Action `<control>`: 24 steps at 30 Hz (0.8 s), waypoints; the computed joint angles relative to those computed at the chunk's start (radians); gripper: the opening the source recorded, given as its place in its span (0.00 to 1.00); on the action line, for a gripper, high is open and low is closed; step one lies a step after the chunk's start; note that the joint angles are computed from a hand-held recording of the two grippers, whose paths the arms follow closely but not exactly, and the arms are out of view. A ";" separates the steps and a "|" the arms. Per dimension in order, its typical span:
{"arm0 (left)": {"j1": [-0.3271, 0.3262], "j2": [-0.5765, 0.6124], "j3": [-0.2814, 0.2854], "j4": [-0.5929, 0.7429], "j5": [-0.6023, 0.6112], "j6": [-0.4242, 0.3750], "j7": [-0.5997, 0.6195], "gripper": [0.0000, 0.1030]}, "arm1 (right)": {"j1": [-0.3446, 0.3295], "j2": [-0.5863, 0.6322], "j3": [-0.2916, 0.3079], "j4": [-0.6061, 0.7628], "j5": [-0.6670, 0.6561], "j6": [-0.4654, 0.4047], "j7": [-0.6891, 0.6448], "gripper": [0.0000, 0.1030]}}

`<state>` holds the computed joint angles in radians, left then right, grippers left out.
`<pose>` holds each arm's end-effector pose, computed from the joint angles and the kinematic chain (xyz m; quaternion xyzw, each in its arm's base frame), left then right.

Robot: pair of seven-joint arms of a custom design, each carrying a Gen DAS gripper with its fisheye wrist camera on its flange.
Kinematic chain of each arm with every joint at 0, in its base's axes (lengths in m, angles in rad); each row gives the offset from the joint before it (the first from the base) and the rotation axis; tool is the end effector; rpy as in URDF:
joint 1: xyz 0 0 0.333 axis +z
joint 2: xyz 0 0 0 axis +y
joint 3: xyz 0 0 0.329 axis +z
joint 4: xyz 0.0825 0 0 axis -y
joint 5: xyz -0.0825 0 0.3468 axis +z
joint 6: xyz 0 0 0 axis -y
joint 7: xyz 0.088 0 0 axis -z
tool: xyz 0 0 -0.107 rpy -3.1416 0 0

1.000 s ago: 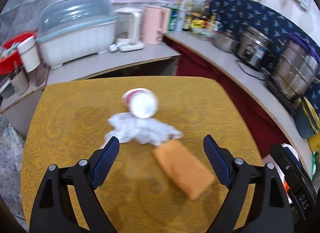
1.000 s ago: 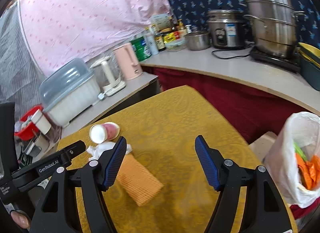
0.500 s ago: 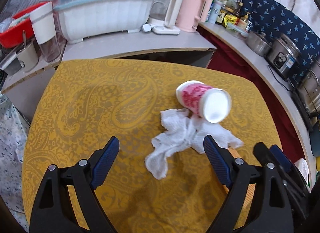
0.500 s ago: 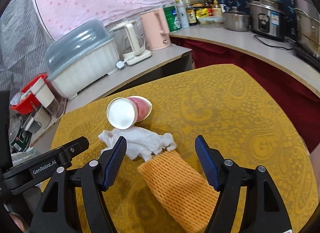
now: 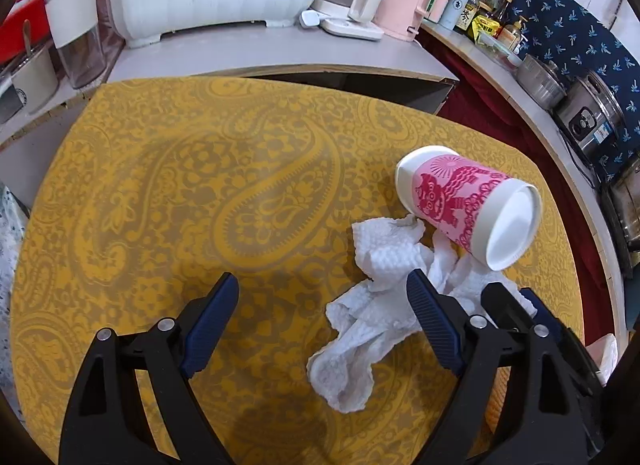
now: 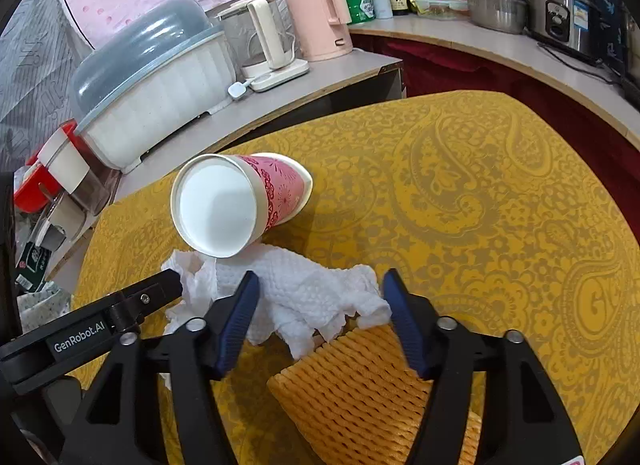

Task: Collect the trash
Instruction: 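Grasp a white tissue with the left tool while the right tool grasps another tissue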

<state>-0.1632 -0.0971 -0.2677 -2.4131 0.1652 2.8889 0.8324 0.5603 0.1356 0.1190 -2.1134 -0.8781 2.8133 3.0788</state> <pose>0.4428 -0.2168 0.4491 -0.7278 0.6241 -0.2625 0.1092 0.4201 0.3846 0.4385 -0.6381 0.6867 -0.1484 0.3150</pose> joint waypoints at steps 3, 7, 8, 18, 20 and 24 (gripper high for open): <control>-0.006 0.017 0.000 0.008 -0.004 0.009 0.010 0.79 | -0.005 0.013 0.001 -0.005 0.024 0.033 -0.028 0.38; -0.020 0.032 0.003 0.017 -0.003 0.015 0.015 0.79 | 0.005 0.012 -0.011 -0.012 -0.007 0.046 -0.002 0.26; -0.023 0.035 0.004 0.019 -0.005 0.017 0.017 0.79 | 0.003 0.010 -0.014 -0.018 -0.014 0.058 0.002 0.24; -0.049 0.075 0.010 0.047 0.080 0.027 -0.046 0.76 | -0.030 -0.066 -0.018 -0.116 -0.116 0.088 0.162 0.14; -0.057 0.082 0.013 0.056 0.112 0.024 -0.062 0.69 | -0.043 -0.082 -0.010 -0.136 -0.128 0.088 0.183 0.14; -0.081 0.093 0.015 0.072 0.121 0.024 -0.041 0.48 | -0.069 -0.108 0.006 -0.172 -0.145 0.095 0.214 0.14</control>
<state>-0.2439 -0.0040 -0.2526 -2.3415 0.2865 2.9124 0.7909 0.4914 0.0273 0.1246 -2.2849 -1.0232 2.9078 3.2928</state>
